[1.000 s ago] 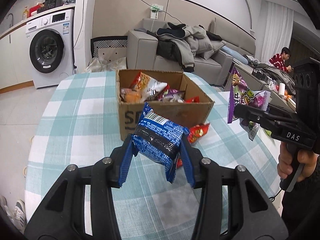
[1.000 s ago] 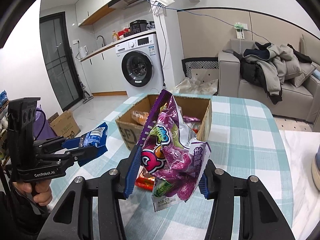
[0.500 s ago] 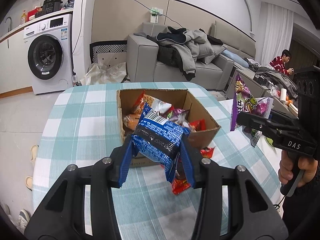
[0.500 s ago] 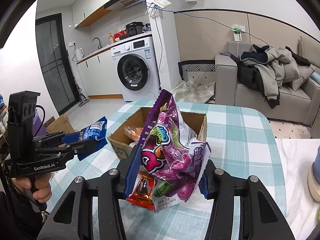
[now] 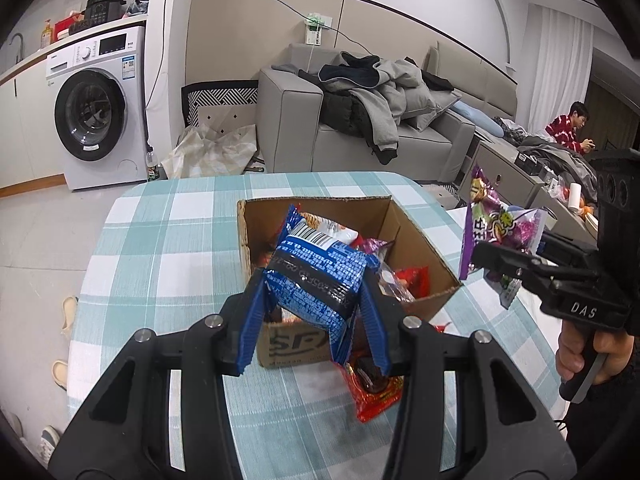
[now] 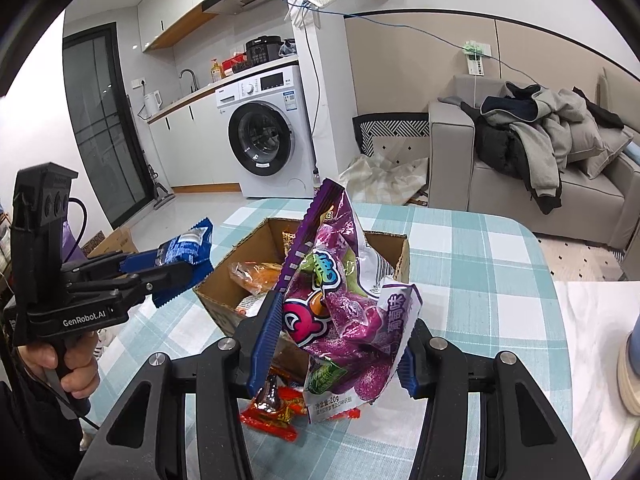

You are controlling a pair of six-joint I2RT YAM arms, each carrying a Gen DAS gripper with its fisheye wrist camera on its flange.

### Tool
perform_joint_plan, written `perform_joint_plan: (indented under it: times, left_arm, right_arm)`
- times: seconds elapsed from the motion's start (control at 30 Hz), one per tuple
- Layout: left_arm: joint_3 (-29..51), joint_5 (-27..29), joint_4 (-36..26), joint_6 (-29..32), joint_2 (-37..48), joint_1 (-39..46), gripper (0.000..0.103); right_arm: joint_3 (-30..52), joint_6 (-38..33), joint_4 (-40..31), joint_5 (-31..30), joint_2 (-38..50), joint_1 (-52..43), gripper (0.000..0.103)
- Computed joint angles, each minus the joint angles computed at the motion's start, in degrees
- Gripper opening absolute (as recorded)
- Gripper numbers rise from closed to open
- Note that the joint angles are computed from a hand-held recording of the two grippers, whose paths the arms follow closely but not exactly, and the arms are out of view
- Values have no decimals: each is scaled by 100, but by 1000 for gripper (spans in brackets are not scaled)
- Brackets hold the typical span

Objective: Organize snacks
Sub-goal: 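Lift and carry the purple bag with the right tool and blue packet with the left tool over the box, then lower both tools into the box and open them to release both packets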

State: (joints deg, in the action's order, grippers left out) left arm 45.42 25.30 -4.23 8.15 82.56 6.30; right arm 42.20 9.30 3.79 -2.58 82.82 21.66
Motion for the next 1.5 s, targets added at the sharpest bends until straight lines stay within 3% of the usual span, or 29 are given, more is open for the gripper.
perform_joint_plan:
  times: [1.5]
  left_arm:
    - [2321,-598,86,-157,2660,-725,42]
  right_arm:
    - [1832,-363,-117,-449,2391,-326,51]
